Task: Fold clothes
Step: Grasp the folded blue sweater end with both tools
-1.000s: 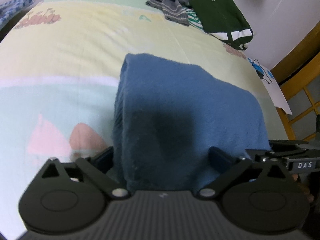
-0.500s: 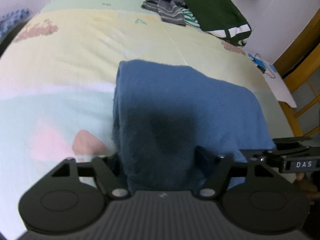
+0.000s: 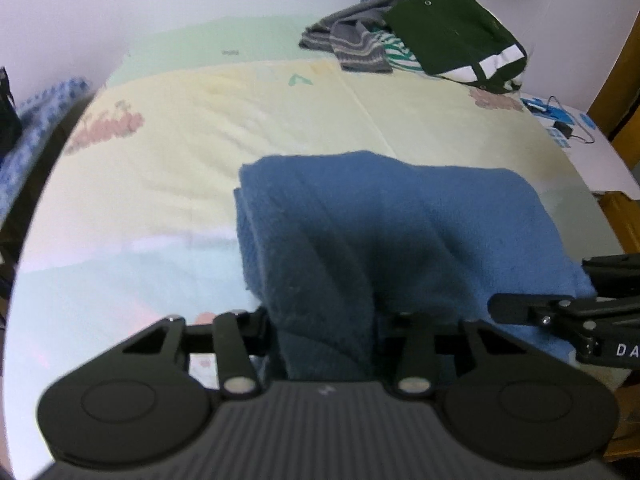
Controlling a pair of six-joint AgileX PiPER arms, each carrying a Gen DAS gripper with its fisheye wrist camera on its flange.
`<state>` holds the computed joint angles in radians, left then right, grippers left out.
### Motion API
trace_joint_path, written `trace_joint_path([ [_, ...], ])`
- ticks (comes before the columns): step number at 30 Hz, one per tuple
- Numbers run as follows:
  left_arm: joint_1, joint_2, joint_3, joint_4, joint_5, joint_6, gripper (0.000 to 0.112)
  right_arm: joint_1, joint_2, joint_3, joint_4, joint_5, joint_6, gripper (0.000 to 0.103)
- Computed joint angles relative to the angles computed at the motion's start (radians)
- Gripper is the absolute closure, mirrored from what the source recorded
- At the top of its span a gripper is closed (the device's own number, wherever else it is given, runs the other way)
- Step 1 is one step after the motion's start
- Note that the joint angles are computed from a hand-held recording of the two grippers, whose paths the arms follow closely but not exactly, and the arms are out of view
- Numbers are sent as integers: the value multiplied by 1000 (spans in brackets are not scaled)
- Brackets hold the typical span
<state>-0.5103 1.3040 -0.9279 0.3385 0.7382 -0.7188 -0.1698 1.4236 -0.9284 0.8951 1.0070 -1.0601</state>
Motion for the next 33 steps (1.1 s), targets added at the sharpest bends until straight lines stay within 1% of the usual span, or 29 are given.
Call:
trace_joint_path([
  [3, -3, 15, -17, 23, 21, -18, 71, 10, 3, -1, 16, -9, -13, 70],
  [10, -36, 32, -18, 88, 39, -69, 71, 15, 6, 10, 26, -33, -45, 70],
  [13, -52, 40, -22, 114, 44, -87, 71, 27, 13, 5, 9, -47, -26, 70],
  [17, -38, 37, -12, 102, 25, -59, 71, 50, 7, 2, -24, -69, 15, 70],
  [22, 20, 34, -9, 12, -10, 74, 71, 102, -21, 17, -81, -131, 103, 70],
  [25, 63, 33, -5, -59, -36, 179, 70, 131, -39, 29, -115, -167, 157, 70],
  [31, 151, 25, 19, -213, -95, 400, 69, 205, -70, 51, -198, -250, 319, 69],
  [32, 167, 25, 22, -245, -102, 443, 68, 218, -74, 53, -214, -261, 347, 69],
  [33, 185, 27, 24, -279, -110, 487, 66, 228, -76, 52, -232, -270, 374, 69],
])
